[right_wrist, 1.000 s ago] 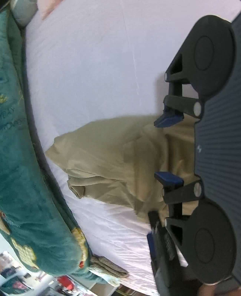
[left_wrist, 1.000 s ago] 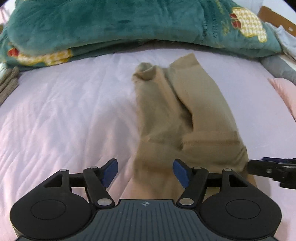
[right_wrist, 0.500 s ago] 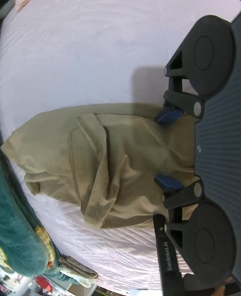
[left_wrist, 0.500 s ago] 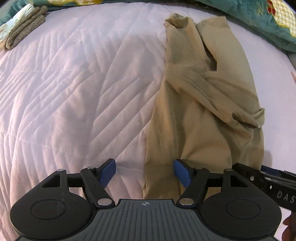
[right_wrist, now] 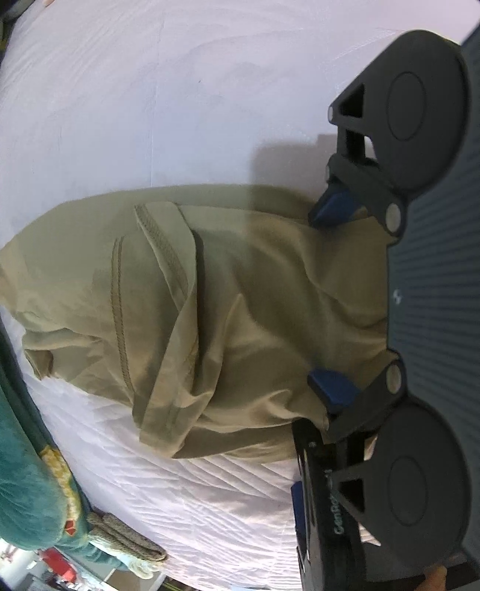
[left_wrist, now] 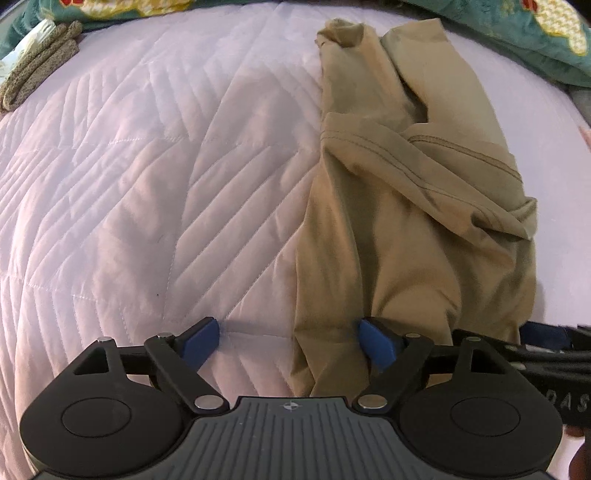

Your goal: Fold clothes

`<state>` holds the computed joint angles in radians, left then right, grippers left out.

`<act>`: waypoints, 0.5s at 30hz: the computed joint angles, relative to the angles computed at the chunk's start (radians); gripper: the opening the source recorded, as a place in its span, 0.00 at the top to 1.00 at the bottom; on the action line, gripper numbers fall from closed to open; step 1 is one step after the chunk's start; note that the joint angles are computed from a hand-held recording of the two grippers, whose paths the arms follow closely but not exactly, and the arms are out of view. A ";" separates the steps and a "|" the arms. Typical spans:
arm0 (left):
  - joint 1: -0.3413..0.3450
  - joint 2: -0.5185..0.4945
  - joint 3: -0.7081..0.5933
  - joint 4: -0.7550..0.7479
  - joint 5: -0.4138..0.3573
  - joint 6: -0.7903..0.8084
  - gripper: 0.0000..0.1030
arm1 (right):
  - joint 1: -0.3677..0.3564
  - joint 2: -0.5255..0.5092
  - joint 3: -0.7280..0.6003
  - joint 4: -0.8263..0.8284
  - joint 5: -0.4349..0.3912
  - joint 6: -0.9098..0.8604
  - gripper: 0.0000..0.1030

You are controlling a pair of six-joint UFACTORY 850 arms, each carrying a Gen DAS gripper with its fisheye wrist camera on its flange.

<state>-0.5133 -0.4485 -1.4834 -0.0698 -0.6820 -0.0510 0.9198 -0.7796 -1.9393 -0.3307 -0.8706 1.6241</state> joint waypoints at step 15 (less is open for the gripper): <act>0.032 0.035 0.019 -0.238 -0.050 0.175 0.58 | 0.042 0.087 0.114 -0.040 0.047 0.152 0.31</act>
